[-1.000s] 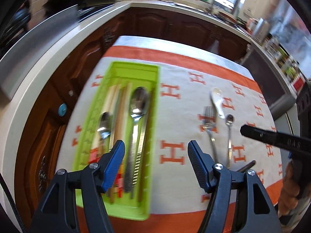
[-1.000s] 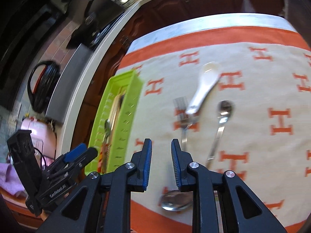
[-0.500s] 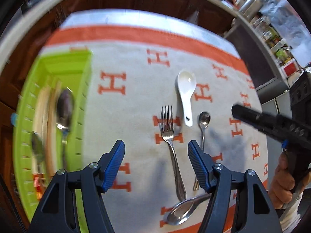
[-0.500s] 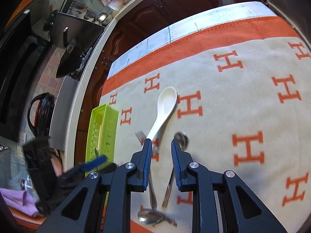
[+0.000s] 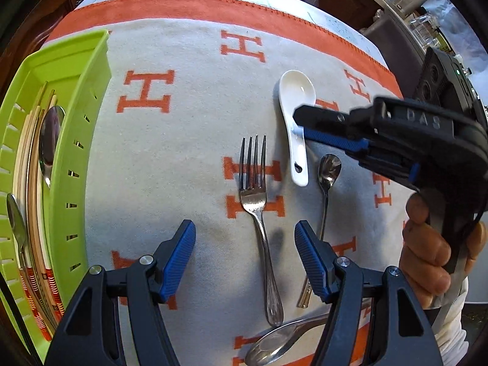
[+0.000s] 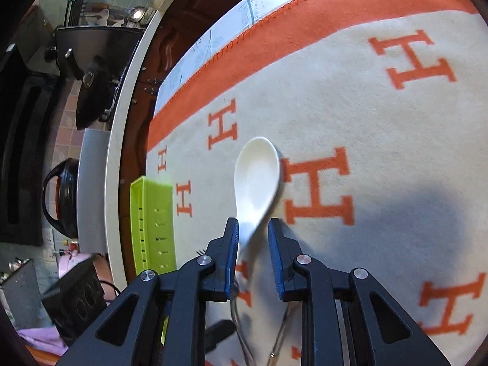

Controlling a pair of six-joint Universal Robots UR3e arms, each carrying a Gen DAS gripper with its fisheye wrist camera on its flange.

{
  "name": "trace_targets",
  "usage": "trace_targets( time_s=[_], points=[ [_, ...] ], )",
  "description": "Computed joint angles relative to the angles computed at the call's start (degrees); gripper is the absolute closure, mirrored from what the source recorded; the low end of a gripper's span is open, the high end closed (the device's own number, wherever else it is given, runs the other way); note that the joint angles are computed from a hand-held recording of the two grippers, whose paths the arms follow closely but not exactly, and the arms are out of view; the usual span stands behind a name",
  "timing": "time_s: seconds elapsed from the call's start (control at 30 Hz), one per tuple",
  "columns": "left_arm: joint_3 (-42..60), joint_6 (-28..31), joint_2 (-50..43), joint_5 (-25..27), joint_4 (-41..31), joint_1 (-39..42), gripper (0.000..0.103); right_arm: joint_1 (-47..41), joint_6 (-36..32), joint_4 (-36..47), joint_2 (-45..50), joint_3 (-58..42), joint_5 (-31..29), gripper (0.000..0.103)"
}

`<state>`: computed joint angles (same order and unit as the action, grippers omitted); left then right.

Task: Organize utensils
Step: 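Grasp the white ceramic spoon with right tool while left tool grasps the metal fork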

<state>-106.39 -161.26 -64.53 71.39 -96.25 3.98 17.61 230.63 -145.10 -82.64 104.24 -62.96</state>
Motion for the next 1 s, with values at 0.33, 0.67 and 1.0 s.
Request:
trace_targets(
  time_s=[0.33,0.67,1.0],
  points=[
    [0.76,-5.34,-2.99,2.22,4.05,-5.62,0.037,3.49,1.37,4.58,2.01,-5.28,-7.90,0.100],
    [4.94,-16.52,-12.40,18.28,12.60,-25.25,0.041,-3.10,4.87,-0.50,-18.91,13.62,-4.06,0.100],
    [2.07,-11.52,-6.36,5.07,8.77,-13.63,0.101,-5.93,3.46,4.96,-31.96,19.90,-1.36,0.100]
  ],
)
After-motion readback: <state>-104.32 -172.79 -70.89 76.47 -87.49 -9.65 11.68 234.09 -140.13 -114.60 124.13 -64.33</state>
